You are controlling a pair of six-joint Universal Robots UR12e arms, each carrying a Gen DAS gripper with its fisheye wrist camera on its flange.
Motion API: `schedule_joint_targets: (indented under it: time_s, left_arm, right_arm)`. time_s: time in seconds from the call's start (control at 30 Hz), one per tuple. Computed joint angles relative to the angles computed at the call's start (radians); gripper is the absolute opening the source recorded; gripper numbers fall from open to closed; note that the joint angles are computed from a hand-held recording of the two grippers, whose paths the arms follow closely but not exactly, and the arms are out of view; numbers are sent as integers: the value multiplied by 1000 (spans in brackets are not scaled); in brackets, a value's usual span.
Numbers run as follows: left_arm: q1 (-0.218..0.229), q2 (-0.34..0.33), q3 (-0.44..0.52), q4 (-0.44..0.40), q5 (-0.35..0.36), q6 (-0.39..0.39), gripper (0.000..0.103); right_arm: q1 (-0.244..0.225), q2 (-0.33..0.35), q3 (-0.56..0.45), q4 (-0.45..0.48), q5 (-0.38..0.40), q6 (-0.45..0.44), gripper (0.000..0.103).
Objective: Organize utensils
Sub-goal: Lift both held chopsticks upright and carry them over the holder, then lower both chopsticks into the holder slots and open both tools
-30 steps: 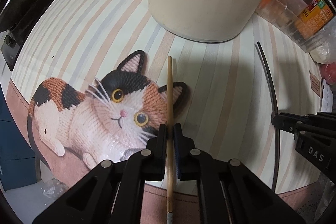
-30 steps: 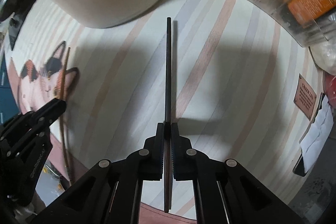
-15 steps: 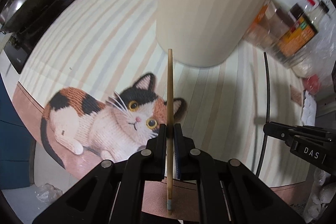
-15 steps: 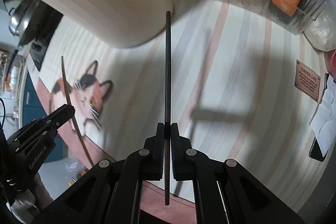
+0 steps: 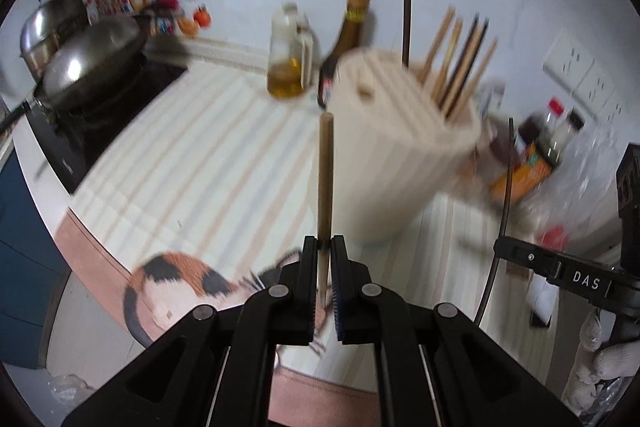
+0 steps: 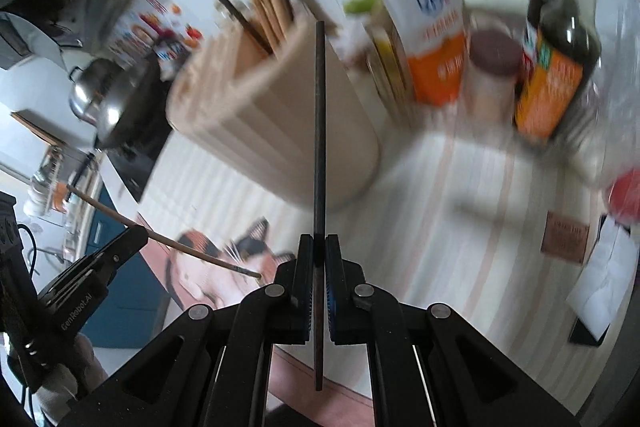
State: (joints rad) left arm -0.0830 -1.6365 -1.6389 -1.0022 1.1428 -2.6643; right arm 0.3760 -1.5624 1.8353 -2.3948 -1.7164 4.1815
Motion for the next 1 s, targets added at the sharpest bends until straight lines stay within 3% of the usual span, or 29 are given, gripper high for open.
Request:
schedule_joint_targets:
  time_s: [0.37, 0.73, 1.0]
  left_arm:
    - [25, -1, 65, 104, -78, -64, 4]
    - [42, -16, 176, 157, -228, -130, 4]
    - [2, -82, 289, 99, -295, -148, 4]
  right_arm:
    - [8, -5, -56, -52, -90, -35, 6]
    - [-4, -6, -140, -105, -214, -89, 5]
    - [-33, 27, -203, -130, -345, -104, 5]
